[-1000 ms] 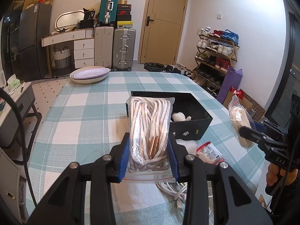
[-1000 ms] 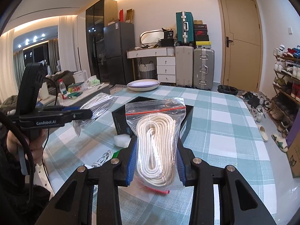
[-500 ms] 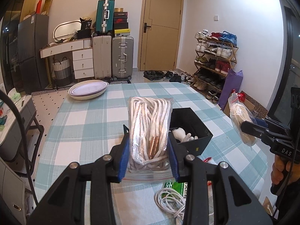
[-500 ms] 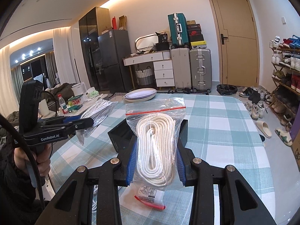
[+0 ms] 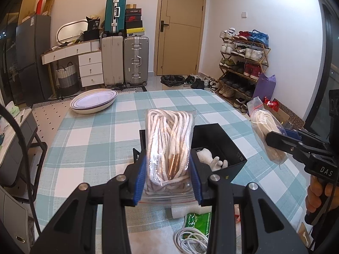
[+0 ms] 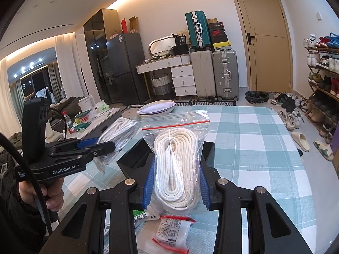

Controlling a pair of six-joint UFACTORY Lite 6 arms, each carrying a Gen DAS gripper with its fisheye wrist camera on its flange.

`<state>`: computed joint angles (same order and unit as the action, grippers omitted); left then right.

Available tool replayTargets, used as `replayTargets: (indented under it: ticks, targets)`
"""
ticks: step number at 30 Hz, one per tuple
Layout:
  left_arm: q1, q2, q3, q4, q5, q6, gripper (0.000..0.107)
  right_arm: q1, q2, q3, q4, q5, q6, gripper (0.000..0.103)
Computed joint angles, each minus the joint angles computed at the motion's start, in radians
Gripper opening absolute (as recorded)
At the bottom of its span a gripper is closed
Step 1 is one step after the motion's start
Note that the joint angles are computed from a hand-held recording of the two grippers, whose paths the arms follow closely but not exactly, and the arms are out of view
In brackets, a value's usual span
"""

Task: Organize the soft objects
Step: 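Lower both bags into the black box and open both grippers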

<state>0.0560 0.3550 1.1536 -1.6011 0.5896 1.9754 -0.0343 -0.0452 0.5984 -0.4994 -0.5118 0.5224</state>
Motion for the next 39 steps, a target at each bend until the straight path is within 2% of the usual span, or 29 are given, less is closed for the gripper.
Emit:
replayTargets:
  ticks: [17,23,32,39]
  targets:
    - [-0.082,0.169,0.169,0.032,-0.072,-0.068,0.036,0.026,0.328,0.305,-0.013,0.031,0.05,0.037]
    - [-0.1,0.237,0.246,0.068,-0.09,-0.122,0.036,0.036,0.43,0.423,-0.028,0.076,0.06,0.037]
    - [-0.14,0.274,0.263,0.049,-0.132,-0.076,0.036,0.053,0.591,0.591,-0.032,0.143,0.041,0.037]
    - [-0.154,0.282,0.259,0.058,-0.152,-0.061,0.036,0.049,0.665,0.653,-0.048,0.172,0.026,0.037]
